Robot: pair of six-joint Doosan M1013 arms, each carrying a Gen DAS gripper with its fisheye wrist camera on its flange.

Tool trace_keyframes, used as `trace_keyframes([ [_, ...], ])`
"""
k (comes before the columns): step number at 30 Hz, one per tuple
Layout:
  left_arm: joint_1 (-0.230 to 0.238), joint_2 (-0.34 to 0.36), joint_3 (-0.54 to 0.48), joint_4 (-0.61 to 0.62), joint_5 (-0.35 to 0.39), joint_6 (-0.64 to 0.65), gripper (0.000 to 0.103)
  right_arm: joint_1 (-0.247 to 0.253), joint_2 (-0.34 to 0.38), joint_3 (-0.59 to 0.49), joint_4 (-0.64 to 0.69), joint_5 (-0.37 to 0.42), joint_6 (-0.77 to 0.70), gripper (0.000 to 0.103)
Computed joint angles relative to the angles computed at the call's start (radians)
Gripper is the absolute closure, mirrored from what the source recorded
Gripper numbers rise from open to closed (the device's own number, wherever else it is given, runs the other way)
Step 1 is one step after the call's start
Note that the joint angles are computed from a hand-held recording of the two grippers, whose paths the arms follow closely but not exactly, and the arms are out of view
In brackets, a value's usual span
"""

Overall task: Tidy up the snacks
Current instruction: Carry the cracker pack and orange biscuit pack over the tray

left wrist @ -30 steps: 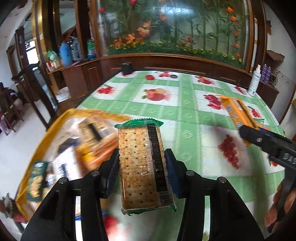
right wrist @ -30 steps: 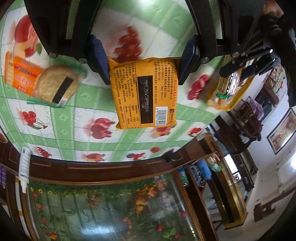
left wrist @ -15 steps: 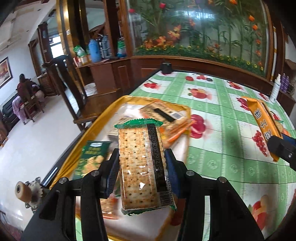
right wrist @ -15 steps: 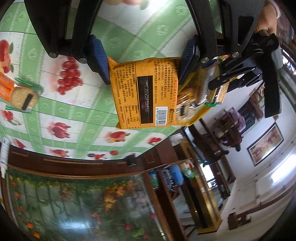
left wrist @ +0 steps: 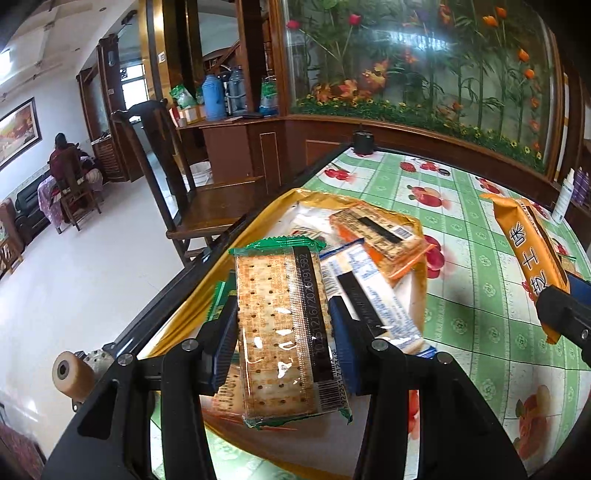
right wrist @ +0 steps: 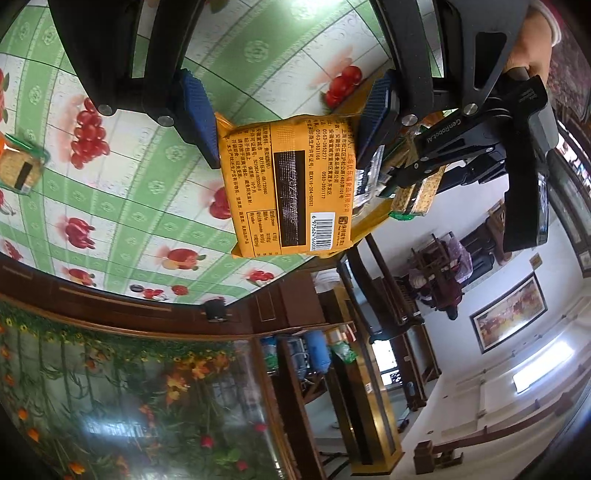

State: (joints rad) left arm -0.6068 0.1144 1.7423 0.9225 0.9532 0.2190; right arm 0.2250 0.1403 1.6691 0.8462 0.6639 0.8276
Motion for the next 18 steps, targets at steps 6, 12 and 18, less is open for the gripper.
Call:
trace_keyframes([
  [6, 0.01, -0.013, 0.018, 0.01, -0.002, -0.025, 0.057, 0.017, 0.009, -0.009, 0.017, 0.005, -0.03, 0.032],
  [12, 0.02, -0.022, 0.032, 0.0, -0.015, -0.035, 0.057, 0.036, 0.015, -0.016, 0.023, 0.006, -0.048, 0.032],
  [18, 0.029, -0.028, 0.038, -0.014, -0.023, -0.031, 0.057, 0.052, 0.03, -0.03, 0.028, 0.017, -0.063, 0.032],
])
